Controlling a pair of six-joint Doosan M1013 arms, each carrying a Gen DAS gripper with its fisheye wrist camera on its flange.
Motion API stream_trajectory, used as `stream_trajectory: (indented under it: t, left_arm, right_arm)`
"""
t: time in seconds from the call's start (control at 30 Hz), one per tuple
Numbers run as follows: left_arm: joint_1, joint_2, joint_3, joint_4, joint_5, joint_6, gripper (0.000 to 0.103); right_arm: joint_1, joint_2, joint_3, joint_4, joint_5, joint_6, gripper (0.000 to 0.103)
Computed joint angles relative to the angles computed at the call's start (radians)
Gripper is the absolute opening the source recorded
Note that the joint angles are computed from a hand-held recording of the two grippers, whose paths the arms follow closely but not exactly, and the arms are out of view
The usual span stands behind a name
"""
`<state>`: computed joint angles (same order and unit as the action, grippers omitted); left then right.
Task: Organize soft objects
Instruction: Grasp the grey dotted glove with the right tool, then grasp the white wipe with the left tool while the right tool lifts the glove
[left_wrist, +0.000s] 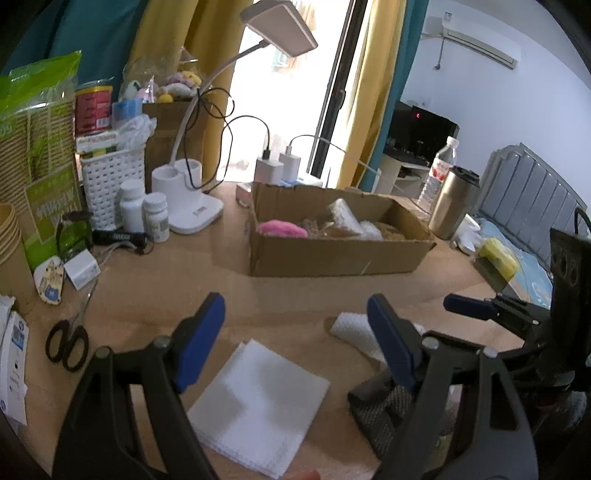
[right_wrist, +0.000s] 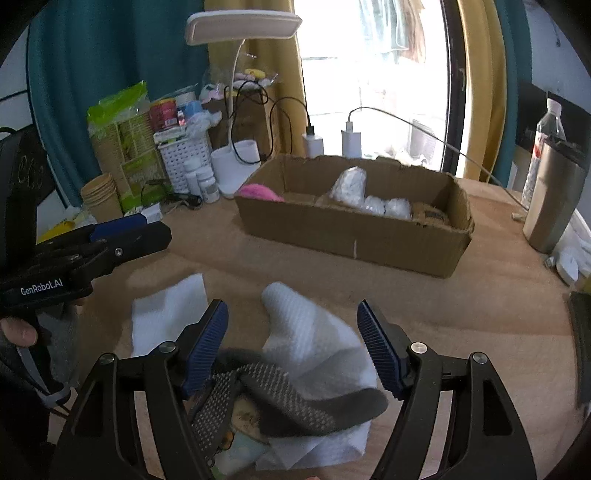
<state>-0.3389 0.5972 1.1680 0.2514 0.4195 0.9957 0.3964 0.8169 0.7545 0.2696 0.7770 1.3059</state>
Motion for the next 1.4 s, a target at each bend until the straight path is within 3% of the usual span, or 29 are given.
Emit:
stream_trajectory:
  t: [0.3,0.47,0.73,0.83,0.97,1.03,1.23,1.4]
  left_arm:
    - [-0.001,-0.015,0.043,-0.037,0.005,0.014,0.081]
    - [-0.002,-0.014,0.051,-0.058,0.025,0.033,0.081]
    - [-0.005,-0.011,0.055,-0.025,0.07,-0.001,0.081]
    - [-0.008,-0.003,0.045,0.005,0.105,-0.017,0.081]
    - [-0.016,0.02,0.014,0.049,0.186,-0.019,0.081]
    - [-0.016,0.03,0.0,0.031,0.212,-0.001,0.081]
    - [-0.018,0.059,-0.044,0.013,0.299,0.027,0.081]
    - [-0.034,0.074,-0.069,0.078,0.352,0.017,0.081]
  right_arm:
    - [0.009,-0.01,0.031,-0.008,0.023,-0.006,0.067]
    - [0.013,-0.013,0.042,-0.022,0.036,-0.005,0.045]
    - [0.012,-0.008,0.044,-0.016,0.072,-0.025,0.045]
    - [0.01,0.002,0.031,-0.01,0.095,-0.026,0.044]
    - [0.006,-0.004,0.044,0.027,0.082,-0.061,0.025]
    - [0.004,-0.011,0.057,0.042,0.066,-0.086,0.023]
    - [-0.009,-0.037,0.094,0.121,0.011,-0.16,0.022]
    - [-0.024,-0.053,0.111,0.188,-0.042,-0.191,0.022]
